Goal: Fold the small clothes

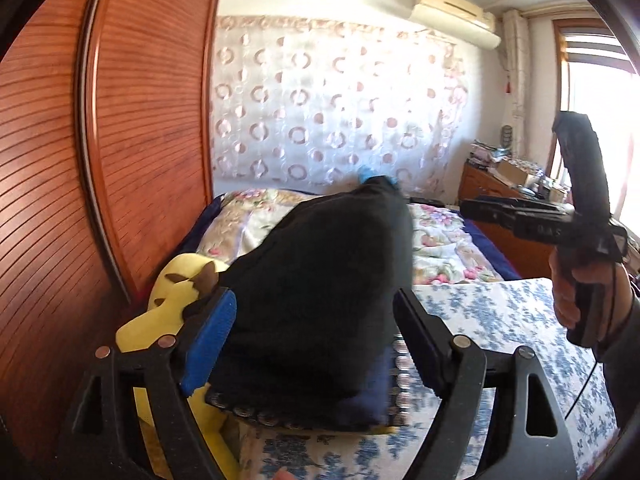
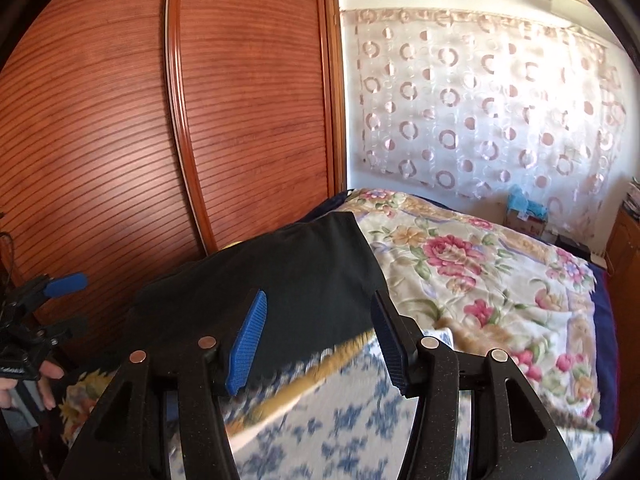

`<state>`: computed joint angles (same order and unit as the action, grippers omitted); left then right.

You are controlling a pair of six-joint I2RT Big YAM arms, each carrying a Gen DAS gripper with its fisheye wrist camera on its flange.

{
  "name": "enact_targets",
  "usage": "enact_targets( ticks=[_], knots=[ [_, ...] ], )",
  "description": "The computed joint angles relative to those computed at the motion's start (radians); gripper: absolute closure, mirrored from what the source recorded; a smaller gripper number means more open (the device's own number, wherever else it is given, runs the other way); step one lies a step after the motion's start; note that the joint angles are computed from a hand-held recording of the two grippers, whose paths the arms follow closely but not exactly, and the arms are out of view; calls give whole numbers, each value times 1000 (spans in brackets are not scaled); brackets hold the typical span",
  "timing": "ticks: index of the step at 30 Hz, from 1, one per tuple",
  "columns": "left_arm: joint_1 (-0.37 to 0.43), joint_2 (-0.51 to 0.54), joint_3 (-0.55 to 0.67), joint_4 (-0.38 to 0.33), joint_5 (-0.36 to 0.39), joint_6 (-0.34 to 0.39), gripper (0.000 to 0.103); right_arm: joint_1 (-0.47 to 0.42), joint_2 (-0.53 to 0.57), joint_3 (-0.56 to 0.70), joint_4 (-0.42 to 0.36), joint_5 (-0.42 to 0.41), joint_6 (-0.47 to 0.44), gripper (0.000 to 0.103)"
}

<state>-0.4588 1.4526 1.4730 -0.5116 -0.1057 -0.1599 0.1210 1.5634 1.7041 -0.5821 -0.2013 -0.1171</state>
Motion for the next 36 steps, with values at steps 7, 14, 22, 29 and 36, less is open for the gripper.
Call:
enact_targets(
  ticks=[7,14,22,29,36],
  knots=[
    [-67,-30,-16,30,-10,12,22,2,-256,-284,83,85,42,43],
    [-142,-41,-11,39,-29,17,22,37,-495,-501,125,217,97,30],
    [-230,-60,-13,40,-85,11,22,148,-720,-651,95,467,185,21],
    [-278,-63,-8,27,-125,-5,22,269,-815,-695,44,682,269,21],
    [-305,-57,4,20,-158,7,22,392,-815,-690,12,829,339,21]
  ],
)
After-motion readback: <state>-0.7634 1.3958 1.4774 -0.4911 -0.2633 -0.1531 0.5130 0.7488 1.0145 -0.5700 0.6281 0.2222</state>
